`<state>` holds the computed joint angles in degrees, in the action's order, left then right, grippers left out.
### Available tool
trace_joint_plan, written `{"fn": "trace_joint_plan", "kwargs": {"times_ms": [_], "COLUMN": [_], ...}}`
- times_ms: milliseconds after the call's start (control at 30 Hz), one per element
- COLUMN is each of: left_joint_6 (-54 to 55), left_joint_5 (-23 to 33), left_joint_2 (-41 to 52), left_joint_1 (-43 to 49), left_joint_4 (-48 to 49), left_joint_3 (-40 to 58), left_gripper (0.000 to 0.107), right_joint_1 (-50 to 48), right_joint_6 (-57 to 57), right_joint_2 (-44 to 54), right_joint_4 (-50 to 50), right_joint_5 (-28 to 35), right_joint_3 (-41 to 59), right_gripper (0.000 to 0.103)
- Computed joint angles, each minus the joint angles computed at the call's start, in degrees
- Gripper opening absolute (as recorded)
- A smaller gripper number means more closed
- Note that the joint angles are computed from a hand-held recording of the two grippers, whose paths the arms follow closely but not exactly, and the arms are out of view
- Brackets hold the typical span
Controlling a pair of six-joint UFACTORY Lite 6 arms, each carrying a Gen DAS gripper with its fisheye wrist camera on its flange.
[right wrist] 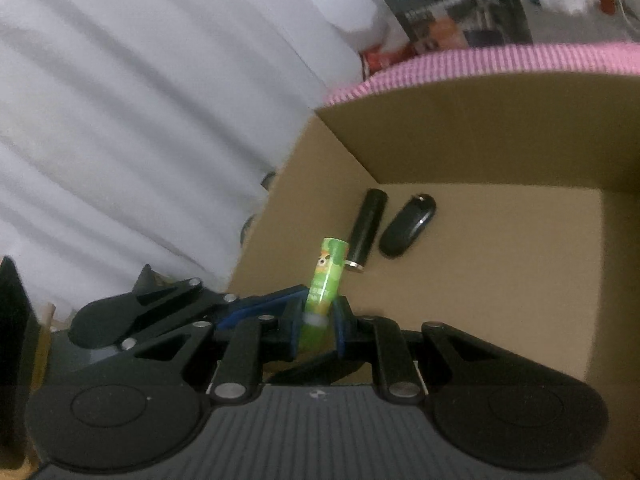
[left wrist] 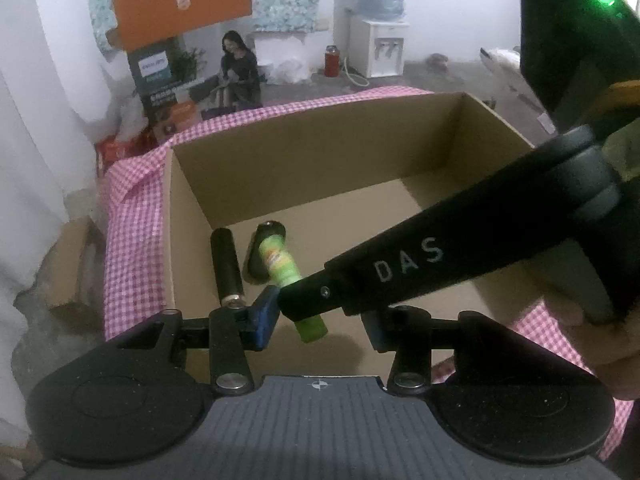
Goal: Organize rigid objects
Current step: 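Carry the green-and-white tube over the box and lower it, then open the right gripper to release the tube into the box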
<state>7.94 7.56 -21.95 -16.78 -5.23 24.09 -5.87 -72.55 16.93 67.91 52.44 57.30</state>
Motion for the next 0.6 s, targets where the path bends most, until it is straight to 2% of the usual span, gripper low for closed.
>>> {"fn": "trace_joint_plan", "kwargs": {"times_ms": [133, 233, 400, 500, 600], "left_joint_6": [15.0, 19.8, 24.6, 28.3, 37.7], "left_joint_5": [1.3, 2.4, 4.9, 8.7, 15.6], "left_joint_2": [-2.8, -4.1, -10.2, -17.0, -24.3], "left_joint_1": [2.9, 4.5, 6.8, 9.7, 15.5], "left_joint_4": [-13.7, -18.4, -23.5, -27.5, -36.2], "left_joint_3": [-1.1, -1.0, -2.1, -3.7, -5.2], "left_gripper": [0.048, 0.049, 0.059, 0.068, 0.085], "right_joint_1": [0.2, 0.6, -0.7, -3.1, -6.5], "right_joint_6": [-0.5, -1.4, -0.3, -0.7, -1.4], "right_joint_2": [1.6, 1.6, -2.4, -6.8, -13.6], "right_joint_4": [0.7, 1.9, 2.0, 2.0, 1.8], "right_joint_5": [0.3, -0.2, 1.1, 2.7, 4.6], "right_joint_3": [1.0, 0.7, -1.5, -4.0, -7.7], "right_gripper": [0.019, 0.019, 0.019, 0.019, 0.019]}}
